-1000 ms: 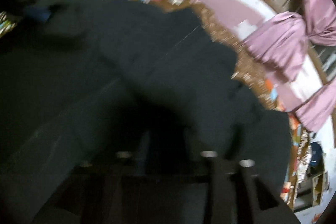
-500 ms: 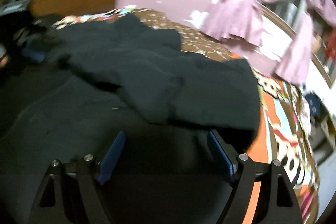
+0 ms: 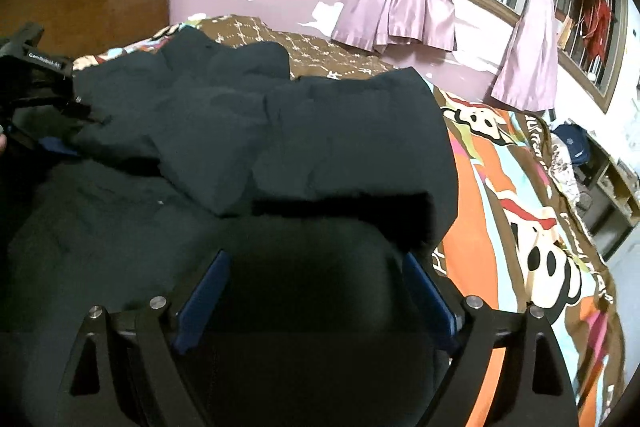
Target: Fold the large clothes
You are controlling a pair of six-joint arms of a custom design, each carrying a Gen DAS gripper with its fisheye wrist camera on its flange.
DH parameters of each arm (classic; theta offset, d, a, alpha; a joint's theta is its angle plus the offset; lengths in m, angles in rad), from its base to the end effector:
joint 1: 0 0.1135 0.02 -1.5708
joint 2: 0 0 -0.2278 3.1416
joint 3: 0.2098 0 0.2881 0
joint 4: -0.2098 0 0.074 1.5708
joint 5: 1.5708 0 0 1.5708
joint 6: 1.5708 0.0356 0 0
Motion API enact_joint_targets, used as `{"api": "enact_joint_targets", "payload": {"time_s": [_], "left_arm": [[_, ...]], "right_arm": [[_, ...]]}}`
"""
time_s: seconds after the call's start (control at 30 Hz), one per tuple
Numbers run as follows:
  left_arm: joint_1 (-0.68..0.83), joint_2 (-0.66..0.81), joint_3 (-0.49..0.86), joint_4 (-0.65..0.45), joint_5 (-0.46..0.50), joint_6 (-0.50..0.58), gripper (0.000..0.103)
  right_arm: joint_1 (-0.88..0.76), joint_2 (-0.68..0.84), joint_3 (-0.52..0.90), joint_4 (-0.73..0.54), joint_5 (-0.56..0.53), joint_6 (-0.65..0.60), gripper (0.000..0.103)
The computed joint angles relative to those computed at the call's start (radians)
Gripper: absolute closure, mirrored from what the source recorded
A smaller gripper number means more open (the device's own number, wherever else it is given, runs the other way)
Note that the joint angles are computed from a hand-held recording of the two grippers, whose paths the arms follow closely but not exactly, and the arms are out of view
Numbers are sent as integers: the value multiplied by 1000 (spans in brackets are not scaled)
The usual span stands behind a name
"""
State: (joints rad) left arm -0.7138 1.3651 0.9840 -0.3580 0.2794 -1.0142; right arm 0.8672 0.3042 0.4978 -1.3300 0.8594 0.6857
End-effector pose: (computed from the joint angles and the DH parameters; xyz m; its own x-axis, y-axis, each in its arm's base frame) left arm 0.2486 -0.2283 0.2145 -0.9341 -0.2706 -0.2327 -0.0184 0.6878 -0.7257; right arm 0.0908 0.0653 0.2066 -0.6389 -0.1140 -0.7608 0.1459 0.9531 -0.2653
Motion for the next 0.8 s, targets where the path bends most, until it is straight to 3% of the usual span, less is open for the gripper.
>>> {"api": "enact_joint_targets", "payload": {"time_s": [0.07, 0.13, 0.17, 0.27, 0.37, 0.43, 0.53, 0.63, 0.73, 0.8], "left_arm": [[3, 45, 46, -48, -17, 8, 62], [8, 49, 48, -64, -34, 12, 73], [12, 36, 37, -69, -44, 21, 88], [19, -55, -29, -44, -77, 53, 96], [12, -185, -77, -54, -169, 142, 98], [-5, -260, -101, -59, -243, 205, 98], [-22, -369, -134, -111, -317, 300, 98], [-68, -420, -166, -161, -409, 354, 98], [-99, -370, -165, -183, -453, 361, 98], [-109, -351, -181, -196, -469, 372, 98]], "right_arm": [[21, 31, 8, -10, 28, 33, 16], [66, 61, 22, -39, 89, 85, 16], [116, 97, 38, -70, 141, 150, 16], [219, 201, 100, -124, 266, 280, 16], [183, 291, 152, -11, 322, 172, 16], [105, 305, 157, 179, 273, -35, 16], [-50, 387, 185, 421, 71, -277, 16], [-200, 568, 237, 542, -145, -349, 16], [-281, 701, 250, 585, -270, -342, 7], [-319, 712, 223, 629, -324, -365, 5]]}}
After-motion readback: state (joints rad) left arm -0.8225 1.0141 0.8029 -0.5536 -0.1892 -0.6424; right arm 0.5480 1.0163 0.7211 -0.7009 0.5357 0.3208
